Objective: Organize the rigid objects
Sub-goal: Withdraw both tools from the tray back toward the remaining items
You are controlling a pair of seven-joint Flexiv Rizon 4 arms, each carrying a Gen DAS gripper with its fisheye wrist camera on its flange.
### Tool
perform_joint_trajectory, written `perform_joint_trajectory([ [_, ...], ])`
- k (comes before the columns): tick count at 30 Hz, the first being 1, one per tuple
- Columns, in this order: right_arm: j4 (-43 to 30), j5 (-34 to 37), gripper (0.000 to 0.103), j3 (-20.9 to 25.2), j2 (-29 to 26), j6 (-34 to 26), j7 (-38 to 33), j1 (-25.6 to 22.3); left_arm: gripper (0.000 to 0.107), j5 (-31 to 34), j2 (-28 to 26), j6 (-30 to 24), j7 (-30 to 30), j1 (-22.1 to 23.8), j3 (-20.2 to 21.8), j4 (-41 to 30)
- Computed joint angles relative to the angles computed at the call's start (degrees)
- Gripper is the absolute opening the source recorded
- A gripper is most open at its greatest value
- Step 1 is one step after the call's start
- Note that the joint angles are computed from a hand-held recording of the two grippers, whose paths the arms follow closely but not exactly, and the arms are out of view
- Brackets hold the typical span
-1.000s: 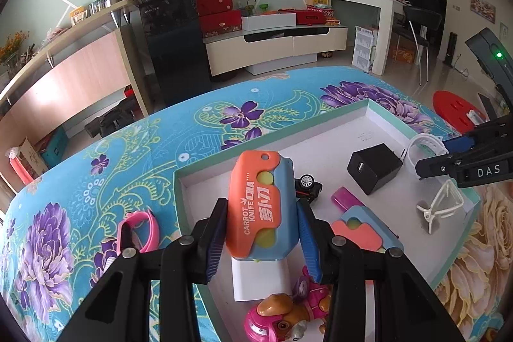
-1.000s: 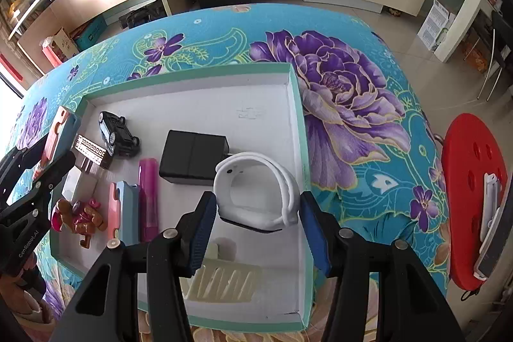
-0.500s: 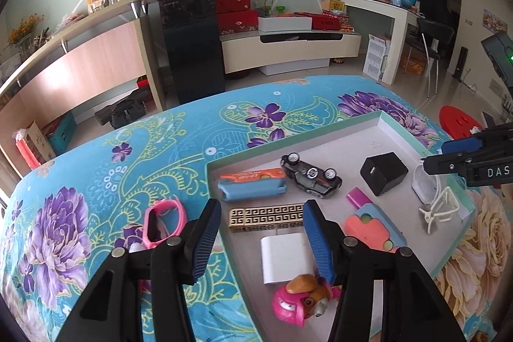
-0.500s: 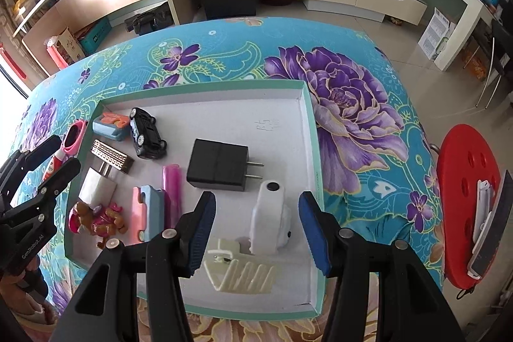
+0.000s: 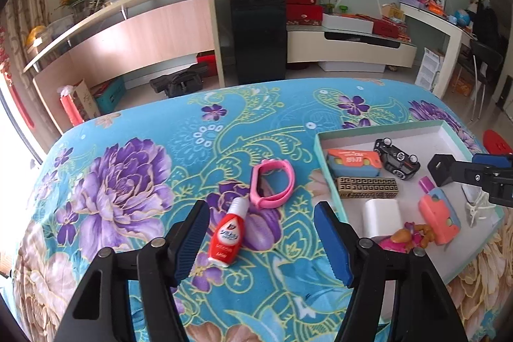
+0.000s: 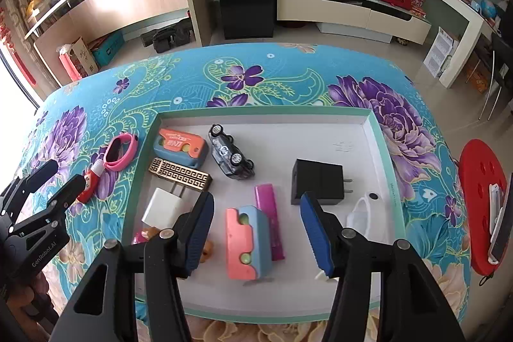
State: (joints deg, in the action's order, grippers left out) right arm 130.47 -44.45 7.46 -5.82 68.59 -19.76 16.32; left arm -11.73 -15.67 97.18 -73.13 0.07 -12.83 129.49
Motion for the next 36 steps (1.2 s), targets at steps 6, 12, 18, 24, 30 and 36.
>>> perform_joint_trajectory([
  [6, -1.92, -4.37, 0.07, -0.43, -2.26, 0.39, 8.66, 2.36, 0.078, -0.2, 0.57, -1.58, -3.28, -3.35, 8.0, 0.06],
  [12, -4.96, -7.86, 0.07, -1.07, -5.33, 0.5, 13.78, 4.91, 0.083, 0.17, 0.18, -2.21, -6.71, -5.45, 13.85, -0.37],
  [18, -8.4, -10.44, 0.083, -2.67, -9.68, 1.7, 17.39, 7.74, 0.103, 5.97, -2.04, -4.18, -14.44, -12.58, 25.45, -3.36],
  [24, -11.72, -13.53, 0.084, -4.73, -13.43, 3.06, 18.72, 10.22, 0.103, 10.26, -3.34, -7.27, -19.56, -13.98, 29.41, -5.44],
  [30, -13.72, -14.93, 0.085, -6.47, -16.0, 4.81, 19.83, 11.56, 0.103, 14.33, -4.03, -9.41, -23.19, -13.41, 29.61, -7.18],
  [36, -14.41, -13.1, 0.092, -7.18, -17.52, 5.04, 17.84, 12.35, 0.103, 15.91, -4.67, -10.89, -24.33, -11.24, 26.75, -8.17],
])
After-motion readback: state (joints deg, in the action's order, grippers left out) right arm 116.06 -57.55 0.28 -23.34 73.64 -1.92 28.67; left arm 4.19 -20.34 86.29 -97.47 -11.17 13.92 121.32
